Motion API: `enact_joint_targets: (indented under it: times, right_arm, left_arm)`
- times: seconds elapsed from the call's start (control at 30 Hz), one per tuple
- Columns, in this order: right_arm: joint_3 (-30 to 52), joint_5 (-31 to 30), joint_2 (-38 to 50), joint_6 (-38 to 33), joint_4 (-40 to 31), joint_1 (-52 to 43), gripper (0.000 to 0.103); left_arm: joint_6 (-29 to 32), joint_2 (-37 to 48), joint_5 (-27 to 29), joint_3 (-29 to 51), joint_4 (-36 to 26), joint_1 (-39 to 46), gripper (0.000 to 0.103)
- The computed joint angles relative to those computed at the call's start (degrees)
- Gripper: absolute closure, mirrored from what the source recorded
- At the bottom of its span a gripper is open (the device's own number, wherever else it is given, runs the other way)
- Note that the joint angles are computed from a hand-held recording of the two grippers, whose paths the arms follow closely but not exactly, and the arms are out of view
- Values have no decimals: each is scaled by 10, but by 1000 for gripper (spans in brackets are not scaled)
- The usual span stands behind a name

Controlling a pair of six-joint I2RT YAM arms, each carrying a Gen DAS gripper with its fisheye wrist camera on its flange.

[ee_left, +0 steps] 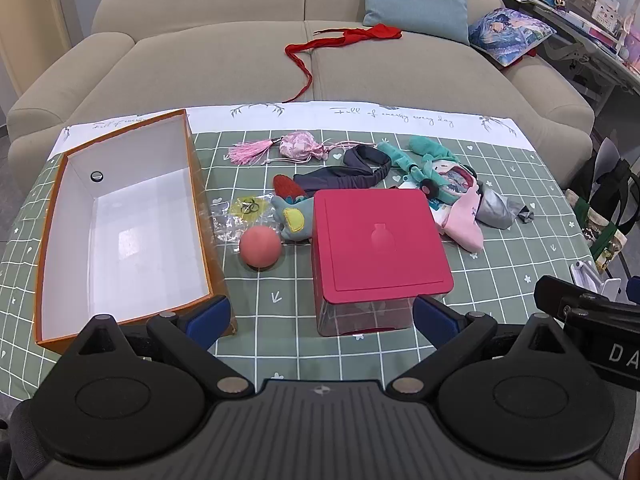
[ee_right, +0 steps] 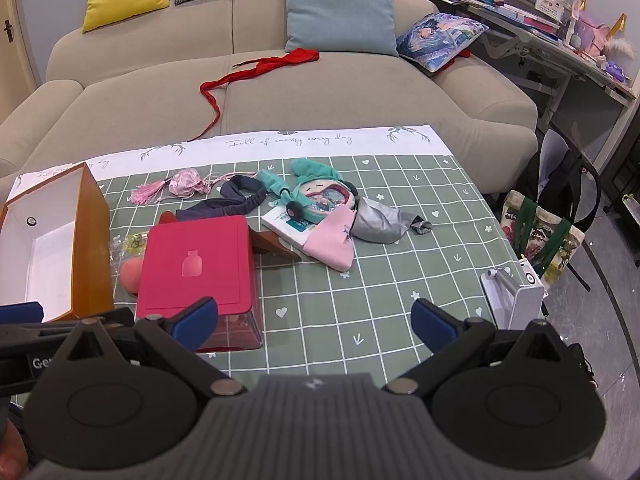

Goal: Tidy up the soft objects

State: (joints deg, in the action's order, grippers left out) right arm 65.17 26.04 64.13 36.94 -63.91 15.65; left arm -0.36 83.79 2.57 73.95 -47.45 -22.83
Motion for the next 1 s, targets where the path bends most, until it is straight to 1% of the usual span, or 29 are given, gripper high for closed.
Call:
enact_joint_targets:
  times: [1.0]
  right_arm:
    - [4, 0, -6, -2, -6, -5, 2]
  left_arm:
    - [4, -4, -1, 5, -10, 2, 0]
